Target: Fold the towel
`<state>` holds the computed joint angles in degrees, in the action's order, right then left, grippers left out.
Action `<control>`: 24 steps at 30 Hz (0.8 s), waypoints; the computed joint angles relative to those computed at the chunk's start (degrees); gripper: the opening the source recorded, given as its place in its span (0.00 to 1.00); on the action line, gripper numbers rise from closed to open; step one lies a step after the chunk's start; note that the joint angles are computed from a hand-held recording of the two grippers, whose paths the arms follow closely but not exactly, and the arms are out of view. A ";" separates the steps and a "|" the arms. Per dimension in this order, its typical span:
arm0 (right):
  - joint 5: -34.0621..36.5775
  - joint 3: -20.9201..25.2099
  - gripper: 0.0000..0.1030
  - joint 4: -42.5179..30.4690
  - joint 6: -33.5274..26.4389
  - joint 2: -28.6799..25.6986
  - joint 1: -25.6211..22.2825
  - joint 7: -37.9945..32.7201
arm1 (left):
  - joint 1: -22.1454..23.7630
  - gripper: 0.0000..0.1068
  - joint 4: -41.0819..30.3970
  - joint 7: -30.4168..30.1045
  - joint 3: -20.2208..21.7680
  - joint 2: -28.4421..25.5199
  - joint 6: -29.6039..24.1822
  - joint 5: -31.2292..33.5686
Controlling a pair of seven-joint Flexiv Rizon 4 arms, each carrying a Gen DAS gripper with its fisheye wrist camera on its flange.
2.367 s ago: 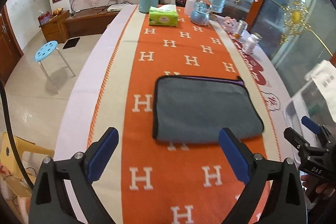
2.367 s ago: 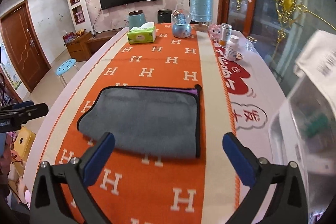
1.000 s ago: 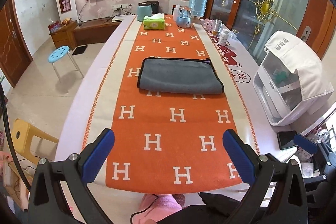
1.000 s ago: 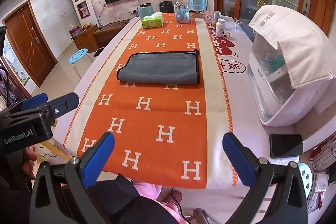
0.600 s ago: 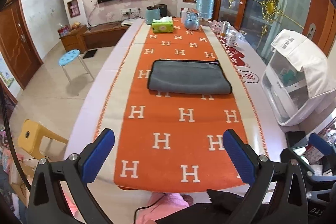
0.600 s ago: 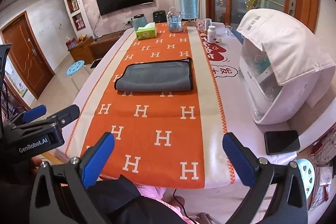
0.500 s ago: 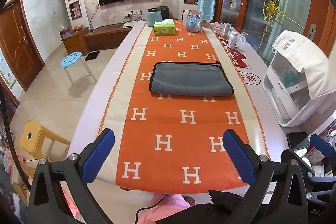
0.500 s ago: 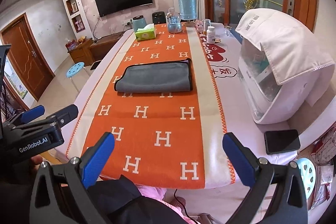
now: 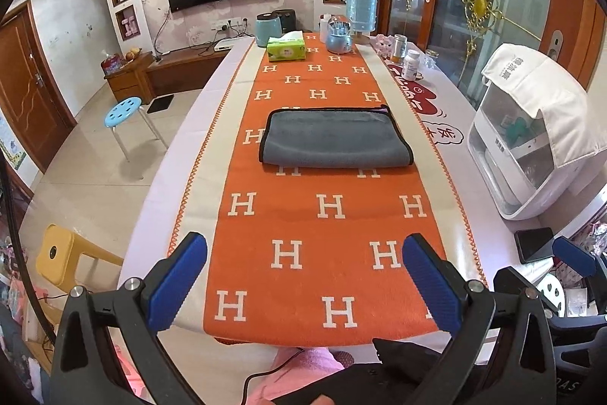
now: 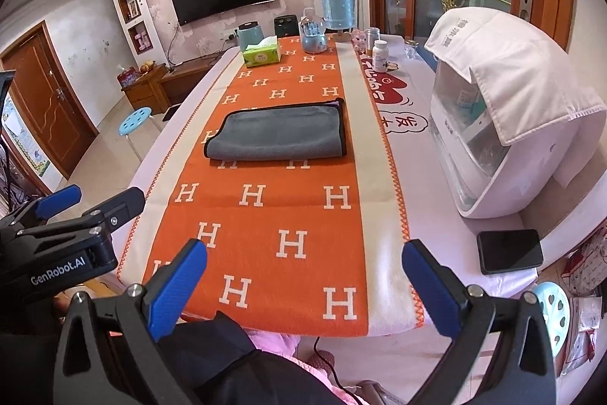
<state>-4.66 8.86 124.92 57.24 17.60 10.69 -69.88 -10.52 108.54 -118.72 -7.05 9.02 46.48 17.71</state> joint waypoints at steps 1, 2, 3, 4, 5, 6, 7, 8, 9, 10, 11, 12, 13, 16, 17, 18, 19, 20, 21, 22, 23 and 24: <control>0.05 -0.02 1.00 -0.02 -0.13 0.05 0.02 0.00 | -0.01 0.96 0.10 0.16 0.10 0.06 0.14 -0.21; 0.00 0.00 1.00 -0.03 -0.33 0.10 -0.03 0.13 | 0.03 0.96 0.07 0.05 0.02 0.09 0.02 -0.05; 0.03 -0.02 1.00 -0.06 -0.44 0.10 -0.01 0.12 | 0.06 0.96 0.07 -0.04 -0.03 0.11 0.03 0.04; 0.06 -0.04 1.00 -0.07 -0.53 0.08 0.00 0.12 | 0.07 0.96 0.27 -0.19 -0.05 0.20 0.07 0.22; 0.03 -0.05 1.00 -0.12 -0.67 0.05 -0.01 0.13 | 0.17 0.96 0.16 -0.52 -0.22 0.27 -0.41 0.67; -0.06 0.00 1.00 -0.13 -0.80 0.07 -0.05 0.22 | 0.24 0.96 0.20 -0.96 -0.34 0.50 -0.85 1.16; -0.23 0.07 1.00 -0.13 -0.89 0.07 -0.11 0.37 | 0.30 0.96 0.33 -1.34 -0.40 0.72 -1.15 1.52; -0.30 0.13 1.00 -0.08 -0.90 0.07 -0.11 0.45 | 0.38 0.96 0.48 -1.60 -0.40 0.86 -1.31 1.77; -0.36 0.14 1.00 -0.10 -1.00 0.06 -0.12 0.50 | 0.50 0.96 0.50 -1.91 -0.47 1.02 -1.71 2.14; -0.39 0.15 1.00 -0.09 -1.09 0.07 -0.11 0.55 | 0.58 0.96 0.48 -2.06 -0.52 1.05 -1.94 2.36; -0.46 0.19 1.00 -0.09 -1.20 0.06 -0.10 0.63 | 0.64 0.96 0.48 -2.17 -0.55 1.01 -2.09 2.52; -0.53 0.21 1.00 -0.15 -1.31 -0.01 -0.07 0.71 | 0.66 0.96 0.65 -2.14 -0.45 1.15 -2.14 2.57; -0.64 0.26 1.00 -0.17 -1.38 -0.06 -0.08 0.80 | 0.69 0.96 0.57 -2.13 -0.49 1.16 -2.26 2.60; -0.92 0.35 1.00 -0.26 -1.50 -0.22 -0.02 0.96 | 0.72 0.96 0.69 -1.84 -0.40 1.22 -2.12 2.36; -0.93 0.34 1.00 -0.26 -1.50 -0.21 0.00 0.97 | 0.69 0.96 0.93 -1.54 -0.22 1.32 -1.93 2.09; -0.90 0.35 1.00 -0.26 -1.57 -0.23 0.07 0.95 | 0.70 0.96 1.04 -1.28 -0.14 1.39 -1.89 1.94; -0.95 0.39 1.00 -0.26 -1.66 -0.25 0.09 1.03 | 0.73 0.96 0.82 -1.14 -0.26 1.32 -2.06 1.88; -1.04 0.49 1.00 -0.25 -1.77 -0.20 0.09 1.21 | 0.78 0.96 0.74 -0.96 -0.27 1.22 -2.08 1.85; -1.05 0.49 1.00 -0.26 -1.85 -0.22 0.12 1.27 | 0.79 0.96 0.75 -0.80 -0.24 1.27 -2.16 1.83; -1.12 0.47 1.00 -0.35 -1.84 -0.41 0.15 1.33 | 0.82 0.96 0.80 -0.67 -0.19 1.31 -2.19 1.77; -1.19 0.49 1.00 -0.43 -1.92 -0.53 0.19 1.38 | 0.85 0.96 0.87 -0.59 -0.14 1.35 -2.14 1.69; -1.21 0.48 1.00 -0.47 -1.93 -0.60 0.23 1.38 | 0.88 0.96 0.78 -0.77 -0.27 1.28 -2.11 1.78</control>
<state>-5.87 9.34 124.44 55.31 17.00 10.92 -68.50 -9.64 109.32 -119.49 -7.32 10.30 44.38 19.49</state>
